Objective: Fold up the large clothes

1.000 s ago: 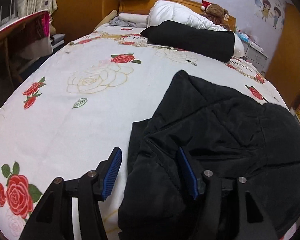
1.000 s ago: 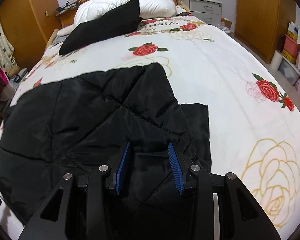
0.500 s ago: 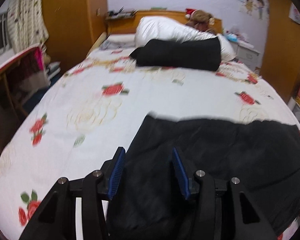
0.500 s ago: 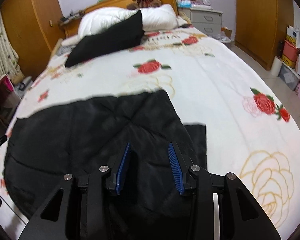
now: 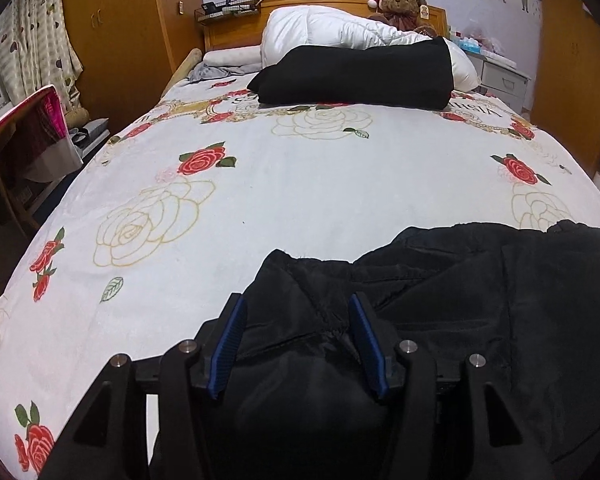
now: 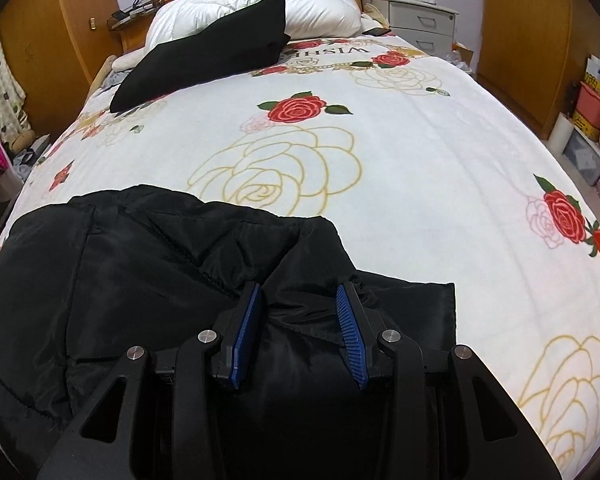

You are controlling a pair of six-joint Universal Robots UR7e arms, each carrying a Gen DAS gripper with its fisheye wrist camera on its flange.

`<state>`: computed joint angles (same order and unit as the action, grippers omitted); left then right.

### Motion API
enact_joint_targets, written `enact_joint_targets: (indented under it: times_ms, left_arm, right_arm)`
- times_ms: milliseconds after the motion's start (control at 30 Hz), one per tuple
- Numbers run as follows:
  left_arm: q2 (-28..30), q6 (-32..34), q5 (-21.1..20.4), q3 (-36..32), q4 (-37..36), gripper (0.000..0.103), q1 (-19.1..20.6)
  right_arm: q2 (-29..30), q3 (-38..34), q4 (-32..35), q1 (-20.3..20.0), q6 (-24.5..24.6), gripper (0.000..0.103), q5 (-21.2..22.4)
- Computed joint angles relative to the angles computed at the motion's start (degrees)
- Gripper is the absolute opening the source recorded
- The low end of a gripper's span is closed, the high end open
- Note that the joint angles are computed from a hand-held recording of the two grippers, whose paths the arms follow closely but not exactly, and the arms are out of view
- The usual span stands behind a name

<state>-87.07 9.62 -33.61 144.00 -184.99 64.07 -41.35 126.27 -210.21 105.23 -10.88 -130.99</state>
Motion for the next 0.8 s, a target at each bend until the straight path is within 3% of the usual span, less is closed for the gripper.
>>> enact_joint_targets:
  times_ms: [200,800]
  left_arm:
    - [1.51,1.19,0.00,0.06,-2.85,0.056,0.39]
    - [3.10,2.26,-1.43,-0.37,-5.92,0.056,1.73]
  right_arm:
    - [-0.09,0.51,-1.00,-1.18,-0.12,0.039,1.80]
    - [1.01,-0.79,-1.14,-1.22,-0.66,0.039,1.01]
